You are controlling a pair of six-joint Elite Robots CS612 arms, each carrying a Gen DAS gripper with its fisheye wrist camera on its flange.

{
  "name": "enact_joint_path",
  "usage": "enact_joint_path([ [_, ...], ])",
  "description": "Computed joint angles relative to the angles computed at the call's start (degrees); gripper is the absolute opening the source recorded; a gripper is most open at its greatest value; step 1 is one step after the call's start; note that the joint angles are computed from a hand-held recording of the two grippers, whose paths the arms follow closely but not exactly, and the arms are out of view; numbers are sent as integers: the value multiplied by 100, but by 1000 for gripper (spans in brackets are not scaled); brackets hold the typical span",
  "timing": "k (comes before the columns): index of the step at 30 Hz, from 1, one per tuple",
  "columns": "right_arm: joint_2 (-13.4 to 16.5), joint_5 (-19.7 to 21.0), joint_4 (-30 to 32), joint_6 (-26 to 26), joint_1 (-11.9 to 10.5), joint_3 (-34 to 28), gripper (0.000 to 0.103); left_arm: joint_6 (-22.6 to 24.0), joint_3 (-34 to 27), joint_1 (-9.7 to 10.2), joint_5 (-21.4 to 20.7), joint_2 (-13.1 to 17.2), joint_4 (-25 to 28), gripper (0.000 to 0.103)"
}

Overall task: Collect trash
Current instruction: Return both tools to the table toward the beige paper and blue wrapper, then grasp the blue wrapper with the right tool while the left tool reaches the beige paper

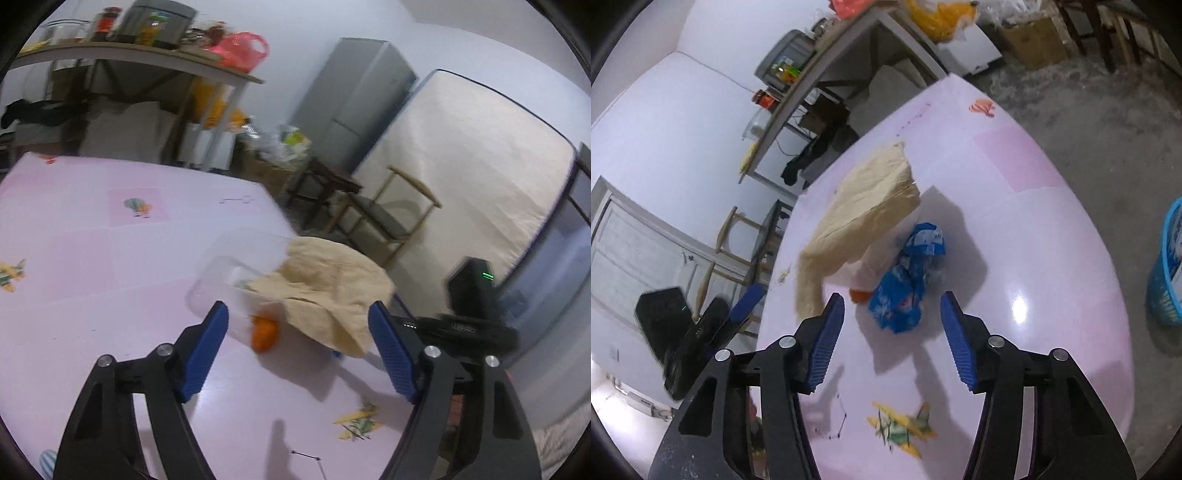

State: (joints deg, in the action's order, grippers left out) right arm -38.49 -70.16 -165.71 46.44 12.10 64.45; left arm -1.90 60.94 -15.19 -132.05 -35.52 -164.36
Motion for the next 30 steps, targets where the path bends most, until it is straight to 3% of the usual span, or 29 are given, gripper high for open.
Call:
enact_joint_path([
  [5,212,301,178,130,-13,-270,37,80,-68,26,-360,41,248,61],
  [10,194,449,249,111,10,-236,11,76,-103,42,-638,63,236,60],
  [14,164,394,331,87,37,-232,5,637,-58,-32,-700,-45,525,63],
  [22,23,184,221,249,57,-22,1,1846,208,-313,-96,-313,789,67],
  [30,-212,-2,-103,398,68,434,1,2838,347,-652,955,-418,843,67],
])
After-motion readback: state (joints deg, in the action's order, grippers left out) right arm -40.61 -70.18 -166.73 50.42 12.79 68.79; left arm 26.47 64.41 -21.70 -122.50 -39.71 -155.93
